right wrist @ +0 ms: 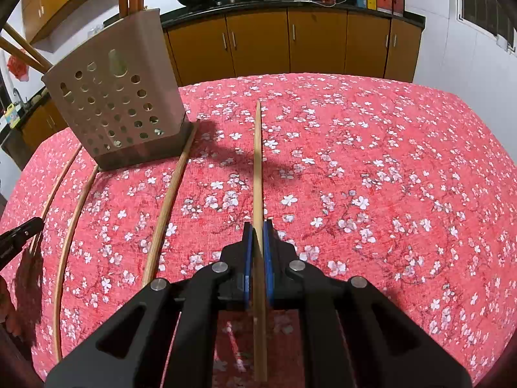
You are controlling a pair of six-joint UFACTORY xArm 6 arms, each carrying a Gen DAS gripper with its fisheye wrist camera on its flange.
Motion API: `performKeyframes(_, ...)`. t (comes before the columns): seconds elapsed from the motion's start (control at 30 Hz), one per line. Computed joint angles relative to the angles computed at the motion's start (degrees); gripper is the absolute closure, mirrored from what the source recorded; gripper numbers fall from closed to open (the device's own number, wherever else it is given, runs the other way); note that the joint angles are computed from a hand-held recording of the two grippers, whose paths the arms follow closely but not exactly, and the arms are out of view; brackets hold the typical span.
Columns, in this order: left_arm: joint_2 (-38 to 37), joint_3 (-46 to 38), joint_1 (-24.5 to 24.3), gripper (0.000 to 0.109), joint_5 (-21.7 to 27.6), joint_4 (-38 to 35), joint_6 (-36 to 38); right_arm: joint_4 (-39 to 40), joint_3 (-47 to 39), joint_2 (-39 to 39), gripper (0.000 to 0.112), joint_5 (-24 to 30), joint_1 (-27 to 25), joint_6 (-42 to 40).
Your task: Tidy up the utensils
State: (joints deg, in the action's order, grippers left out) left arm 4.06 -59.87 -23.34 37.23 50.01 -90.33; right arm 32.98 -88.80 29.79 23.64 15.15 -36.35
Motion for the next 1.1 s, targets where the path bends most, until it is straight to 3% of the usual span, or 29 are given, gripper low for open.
performKeyframes(0.1, 0.08, -0.12, 0.11, 0.096, -0.01, -0.14, 0.33, -1.54, -0.48, 0.41, 0.104, -0.35, 0.19, 1.06)
performKeyframes(0.27, 2.19, -2.32, -0.19, 0.085, -0.42, -0.46, 1.99, -2.19, 0.20, 0.02, 0.104, -0.92, 0.48, 1.48)
performKeyframes(1.1, 1.90, -2.05, -0.22, 0.085, -0.29, -0.60, 2.15, -1.99, 0.09, 0.15, 0.104, -0.94, 0.33, 1.03)
